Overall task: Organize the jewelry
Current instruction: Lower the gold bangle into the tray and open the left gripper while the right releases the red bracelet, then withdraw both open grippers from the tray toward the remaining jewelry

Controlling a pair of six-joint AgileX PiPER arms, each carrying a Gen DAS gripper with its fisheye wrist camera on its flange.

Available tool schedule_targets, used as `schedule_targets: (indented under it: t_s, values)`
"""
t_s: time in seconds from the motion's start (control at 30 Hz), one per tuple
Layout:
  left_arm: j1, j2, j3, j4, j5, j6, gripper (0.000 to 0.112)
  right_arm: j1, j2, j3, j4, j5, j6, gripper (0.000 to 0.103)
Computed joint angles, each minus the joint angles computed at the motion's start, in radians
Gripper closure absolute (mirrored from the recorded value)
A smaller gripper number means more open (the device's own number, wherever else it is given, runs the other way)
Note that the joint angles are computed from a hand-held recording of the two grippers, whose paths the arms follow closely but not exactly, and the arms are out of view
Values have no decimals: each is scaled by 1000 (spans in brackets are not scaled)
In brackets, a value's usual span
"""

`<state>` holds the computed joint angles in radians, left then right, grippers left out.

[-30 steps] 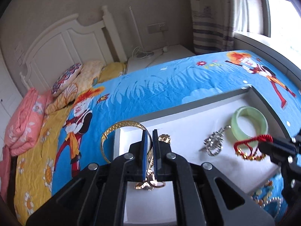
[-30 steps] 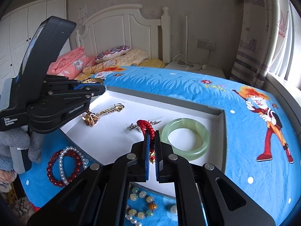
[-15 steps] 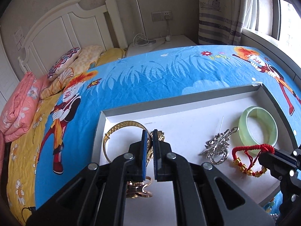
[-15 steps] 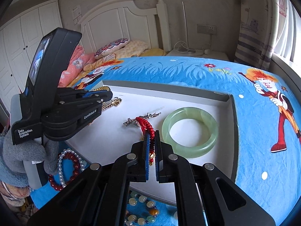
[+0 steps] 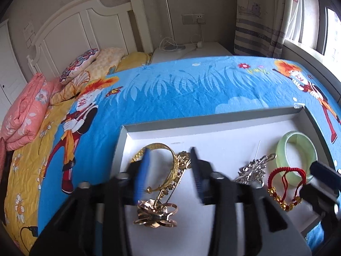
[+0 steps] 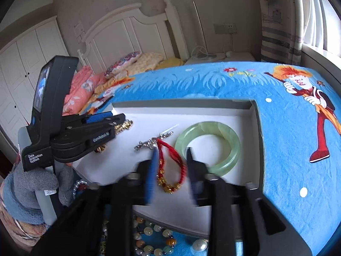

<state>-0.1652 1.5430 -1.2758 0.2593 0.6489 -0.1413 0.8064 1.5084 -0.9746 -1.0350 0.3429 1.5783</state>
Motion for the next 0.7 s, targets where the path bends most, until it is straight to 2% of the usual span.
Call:
schedule_targets:
  t_s: [0.03, 0.2, 0.33, 0.57, 0.7]
  values:
    - [-1, -14, 10, 14, -11, -18, 56, 13, -12, 13, -72, 11, 75, 45]
    - [-8, -65, 31, 57, -16, -62, 56, 30, -45, 38, -129, 35, 160, 45]
    - [-20, -83, 34, 114, -8, -118, 56, 42, -73, 57, -132, 49, 181, 44]
    - [-13, -104, 37, 108, 5, -112, 56, 90, -133, 81, -133, 95, 196, 40]
    - [-2, -119, 45, 99, 5, -103, 55, 151, -162, 81, -129, 154, 192, 36]
